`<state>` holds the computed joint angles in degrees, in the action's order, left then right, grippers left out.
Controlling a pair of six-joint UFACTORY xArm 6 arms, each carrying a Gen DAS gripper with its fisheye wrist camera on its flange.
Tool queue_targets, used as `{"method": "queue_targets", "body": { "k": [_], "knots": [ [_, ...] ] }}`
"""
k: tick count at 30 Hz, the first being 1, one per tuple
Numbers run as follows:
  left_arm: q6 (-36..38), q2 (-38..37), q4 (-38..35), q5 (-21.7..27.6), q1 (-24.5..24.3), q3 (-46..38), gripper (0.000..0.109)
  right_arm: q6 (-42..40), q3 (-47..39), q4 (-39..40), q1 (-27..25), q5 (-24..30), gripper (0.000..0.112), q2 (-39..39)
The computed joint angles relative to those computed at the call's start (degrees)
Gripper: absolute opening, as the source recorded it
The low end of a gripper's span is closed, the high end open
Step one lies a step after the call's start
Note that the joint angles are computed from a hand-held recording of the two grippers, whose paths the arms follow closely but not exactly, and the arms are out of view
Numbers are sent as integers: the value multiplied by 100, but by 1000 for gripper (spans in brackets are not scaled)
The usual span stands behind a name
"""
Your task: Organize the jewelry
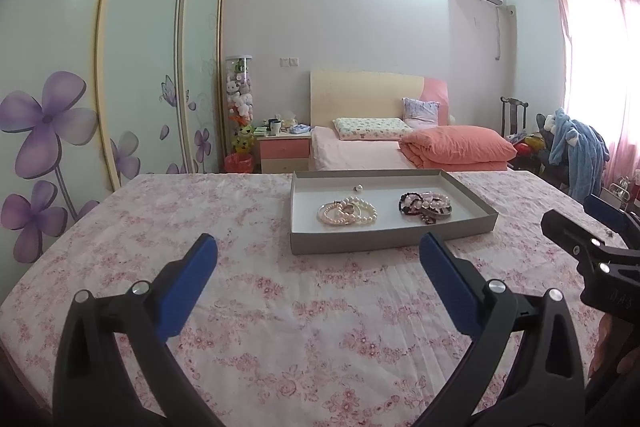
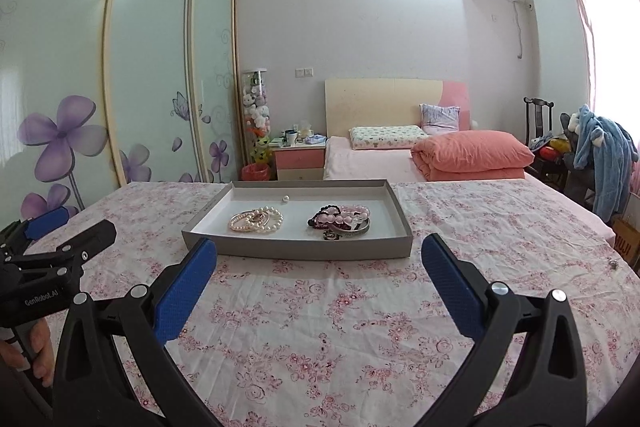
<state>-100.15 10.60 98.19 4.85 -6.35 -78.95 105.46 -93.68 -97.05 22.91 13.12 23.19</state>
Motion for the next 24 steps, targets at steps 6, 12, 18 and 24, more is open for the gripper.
{"method": "queue_targets", "body": {
  "k": [6, 12, 18, 24],
  "knots": [
    [18, 28, -42, 4, 8, -13, 99, 63, 22, -22, -27, 4, 101, -15],
    [118, 42, -131, -24, 16, -12, 99, 56, 17, -21, -37, -27, 101, -2],
    [292, 88, -305, -30, 23, -18, 99, 23, 19, 11, -24, -20, 101, 8],
    [558, 124, -591, -7, 16, -14, 99, 10, 26, 21, -26, -23, 101, 4]
  ]
}}
